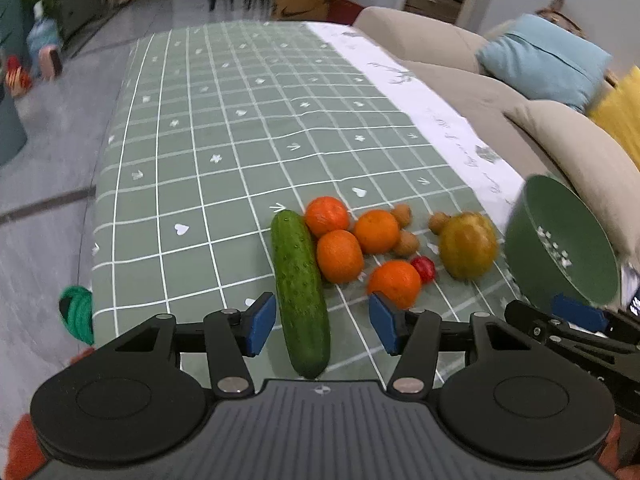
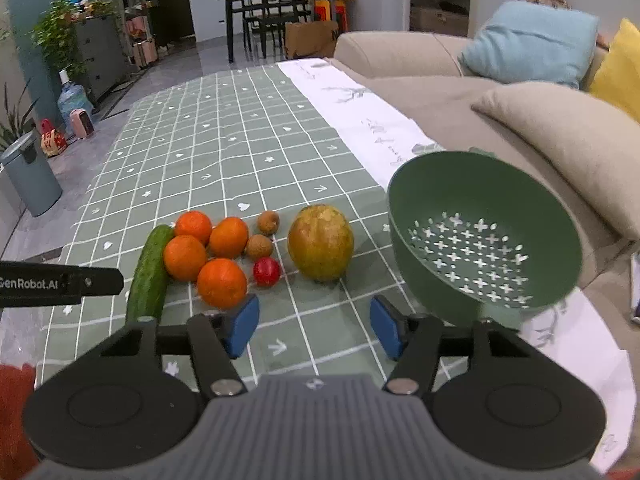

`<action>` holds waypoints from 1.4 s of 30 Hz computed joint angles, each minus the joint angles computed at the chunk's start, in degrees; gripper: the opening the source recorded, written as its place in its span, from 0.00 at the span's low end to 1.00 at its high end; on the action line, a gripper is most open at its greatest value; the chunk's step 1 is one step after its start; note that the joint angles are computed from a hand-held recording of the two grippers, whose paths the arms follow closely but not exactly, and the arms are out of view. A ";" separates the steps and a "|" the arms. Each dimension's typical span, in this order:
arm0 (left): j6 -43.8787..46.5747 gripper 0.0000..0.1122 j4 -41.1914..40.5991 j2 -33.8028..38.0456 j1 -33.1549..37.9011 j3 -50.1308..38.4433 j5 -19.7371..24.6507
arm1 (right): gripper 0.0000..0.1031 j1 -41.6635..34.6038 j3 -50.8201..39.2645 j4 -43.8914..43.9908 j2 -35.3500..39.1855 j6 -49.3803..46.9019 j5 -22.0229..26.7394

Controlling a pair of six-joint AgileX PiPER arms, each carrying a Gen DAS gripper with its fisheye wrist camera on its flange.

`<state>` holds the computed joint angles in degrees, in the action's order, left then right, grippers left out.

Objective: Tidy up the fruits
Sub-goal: 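Grasp the cucumber with the left tool while the right tool grasps the mango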

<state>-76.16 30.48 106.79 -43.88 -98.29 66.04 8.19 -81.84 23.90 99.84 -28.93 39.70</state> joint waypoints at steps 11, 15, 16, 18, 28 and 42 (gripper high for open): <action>7.26 0.52 -7.27 6.26 7.25 -4.09 -2.03 | 0.56 2.61 -12.08 -2.48 12.01 10.24 1.03; 9.12 0.53 -7.44 8.11 8.10 -5.62 -2.20 | 0.57 3.08 -15.89 -3.31 15.40 14.56 1.57; 9.03 0.54 -7.26 7.73 8.29 -4.73 -3.57 | 0.58 3.13 -16.48 -3.26 15.98 15.10 1.60; 9.18 0.54 -7.16 7.71 8.61 -4.49 -4.57 | 0.61 3.64 -17.97 -4.06 17.35 17.04 1.48; 14.41 0.54 -8.76 9.59 8.81 -8.36 0.56 | 0.62 6.07 -19.12 -11.94 18.79 23.16 -2.42; 13.84 0.38 -9.91 10.55 10.65 -8.37 -1.45 | 0.69 9.66 -19.27 -25.61 20.19 33.83 -3.96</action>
<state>-62.33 20.57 117.33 -33.23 -106.67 64.59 17.85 -101.11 -1.71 120.03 4.90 35.74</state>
